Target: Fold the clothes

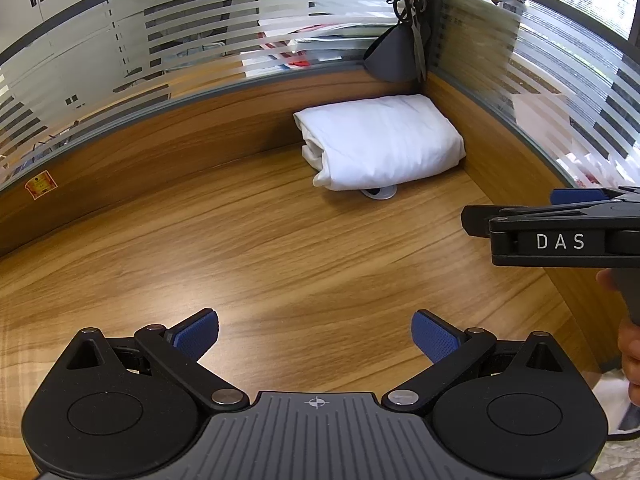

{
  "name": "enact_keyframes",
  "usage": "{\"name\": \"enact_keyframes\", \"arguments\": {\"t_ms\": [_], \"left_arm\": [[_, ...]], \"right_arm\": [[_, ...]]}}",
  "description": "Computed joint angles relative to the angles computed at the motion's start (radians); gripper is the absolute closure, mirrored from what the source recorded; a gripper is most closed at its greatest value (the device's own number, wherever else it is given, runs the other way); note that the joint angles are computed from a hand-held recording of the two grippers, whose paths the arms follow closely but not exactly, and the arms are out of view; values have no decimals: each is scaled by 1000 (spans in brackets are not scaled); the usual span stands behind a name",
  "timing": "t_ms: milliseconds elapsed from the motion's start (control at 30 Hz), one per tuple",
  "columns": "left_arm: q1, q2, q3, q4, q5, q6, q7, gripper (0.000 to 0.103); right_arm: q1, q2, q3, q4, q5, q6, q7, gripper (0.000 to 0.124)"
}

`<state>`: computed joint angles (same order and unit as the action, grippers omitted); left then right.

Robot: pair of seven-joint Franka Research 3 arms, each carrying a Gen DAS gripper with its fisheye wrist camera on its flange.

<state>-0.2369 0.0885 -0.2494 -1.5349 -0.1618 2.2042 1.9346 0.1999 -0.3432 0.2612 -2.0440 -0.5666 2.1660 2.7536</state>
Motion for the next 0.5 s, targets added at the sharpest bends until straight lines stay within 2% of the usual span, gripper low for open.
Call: {"name": "enact_keyframes", "arguments": {"t_ms": [500], "left_arm": [[5, 5, 0, 5, -19, -3, 9, 0]], "right_arm": [[0, -1, -1, -2, 1, -1, 0, 21]]}}
